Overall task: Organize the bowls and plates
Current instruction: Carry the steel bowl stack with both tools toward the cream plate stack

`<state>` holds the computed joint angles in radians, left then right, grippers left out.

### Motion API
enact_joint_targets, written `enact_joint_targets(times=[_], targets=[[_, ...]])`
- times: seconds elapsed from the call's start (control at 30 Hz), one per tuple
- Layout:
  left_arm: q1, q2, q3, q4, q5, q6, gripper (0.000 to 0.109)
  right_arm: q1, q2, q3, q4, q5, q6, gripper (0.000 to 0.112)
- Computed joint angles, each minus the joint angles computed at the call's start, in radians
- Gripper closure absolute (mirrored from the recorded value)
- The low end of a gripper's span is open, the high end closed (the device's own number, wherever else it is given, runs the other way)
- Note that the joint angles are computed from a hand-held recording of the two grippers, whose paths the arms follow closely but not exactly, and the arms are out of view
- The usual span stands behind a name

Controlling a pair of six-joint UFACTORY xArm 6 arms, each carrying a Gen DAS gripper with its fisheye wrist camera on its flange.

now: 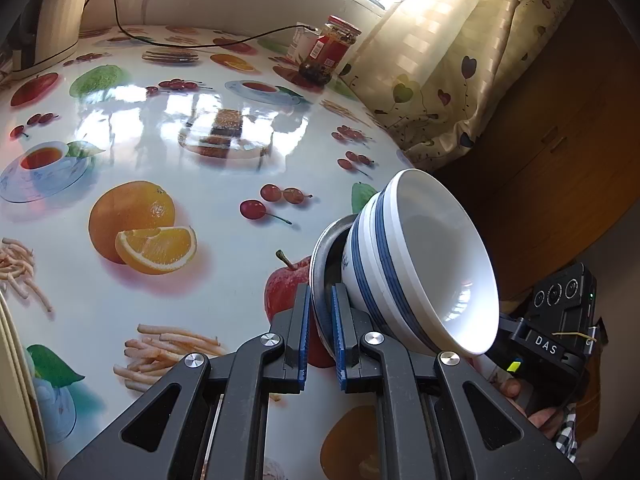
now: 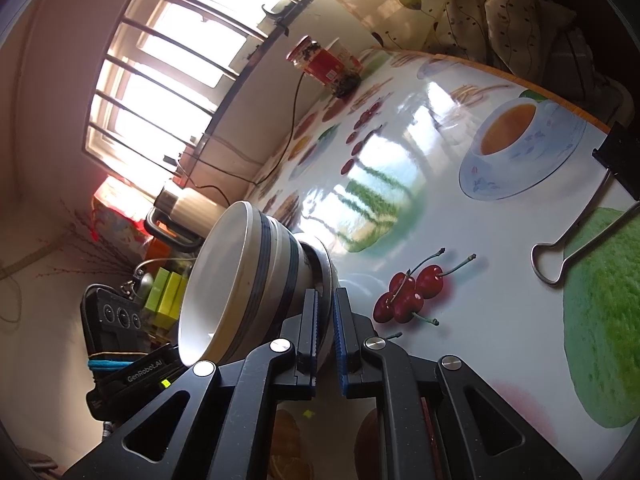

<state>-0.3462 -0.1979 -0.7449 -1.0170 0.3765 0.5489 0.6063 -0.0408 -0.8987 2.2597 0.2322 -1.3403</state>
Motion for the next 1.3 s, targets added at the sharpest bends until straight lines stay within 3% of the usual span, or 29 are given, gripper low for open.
enact_joint_targets(times=[1.3], targets=[[0.009,-0.190,0.121,0.104,-0.051,-0.108,0.098,0.057,-0.034,-0.031,-0.053,-0.041,0.016,0.103]])
